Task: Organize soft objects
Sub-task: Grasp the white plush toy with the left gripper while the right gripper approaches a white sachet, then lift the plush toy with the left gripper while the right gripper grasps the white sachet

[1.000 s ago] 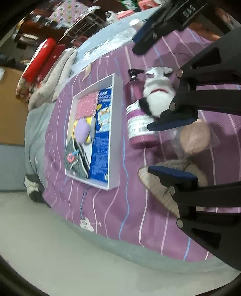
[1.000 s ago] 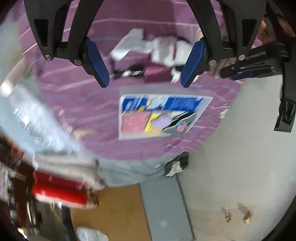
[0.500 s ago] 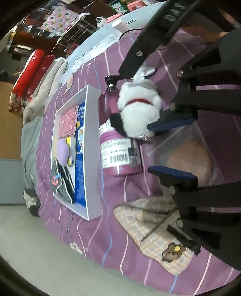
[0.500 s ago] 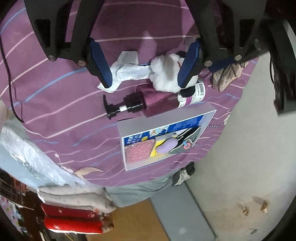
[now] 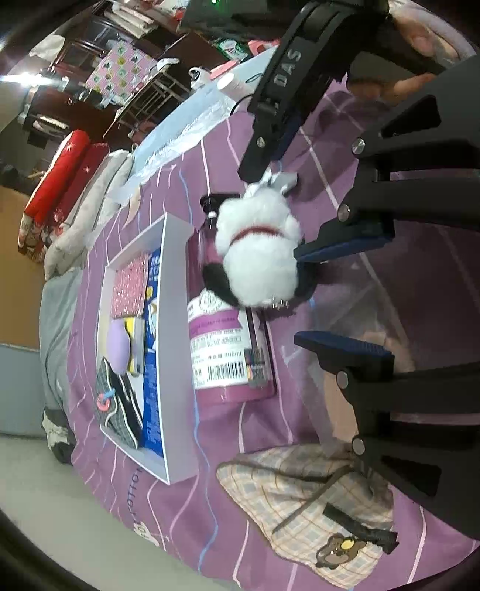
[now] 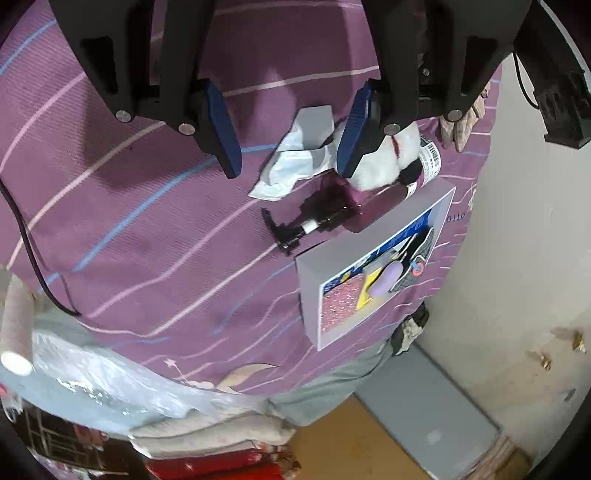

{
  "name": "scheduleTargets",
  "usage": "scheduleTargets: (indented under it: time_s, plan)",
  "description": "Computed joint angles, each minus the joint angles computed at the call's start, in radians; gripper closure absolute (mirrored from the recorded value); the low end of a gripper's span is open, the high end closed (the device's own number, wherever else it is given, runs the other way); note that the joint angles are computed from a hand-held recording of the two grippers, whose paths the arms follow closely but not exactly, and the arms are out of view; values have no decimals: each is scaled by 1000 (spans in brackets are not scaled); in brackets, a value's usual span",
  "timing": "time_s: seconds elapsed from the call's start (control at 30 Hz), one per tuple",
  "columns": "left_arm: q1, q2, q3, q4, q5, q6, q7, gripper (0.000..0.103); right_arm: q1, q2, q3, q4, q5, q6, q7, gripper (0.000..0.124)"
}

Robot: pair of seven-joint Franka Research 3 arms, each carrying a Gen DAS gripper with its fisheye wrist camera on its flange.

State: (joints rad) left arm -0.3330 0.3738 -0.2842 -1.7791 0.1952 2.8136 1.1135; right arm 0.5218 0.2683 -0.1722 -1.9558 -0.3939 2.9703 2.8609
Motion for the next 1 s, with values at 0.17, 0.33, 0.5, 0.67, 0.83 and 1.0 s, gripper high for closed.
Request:
scheduleTargets:
  time_s: [0.17,0.33,0.5,0.67,0.83,1.0]
  plan:
    - [28,15,-49,21,-57,-6,71,56,-36,10,39,-1,81,-5,-50,80]
    - [21,33,-49,50,-99,-22,84,54,-23,17,26,-4,120,7,-83,80]
    - [-11,48,-13,82,-72,-24,30,54,-7,18,10,-6,116,15,-84,80]
    - [4,88,-29,136,-96,-68,17,54,53,9,-60,-20,51,54,-31,88]
    - [32,108,-65,141,-165,-68,61,54,44,17,-52,-4,35,58,-48,94]
    - [16,97,-51,128,-157,-62,60,73,50,27,-64,2,54,72,-59,98]
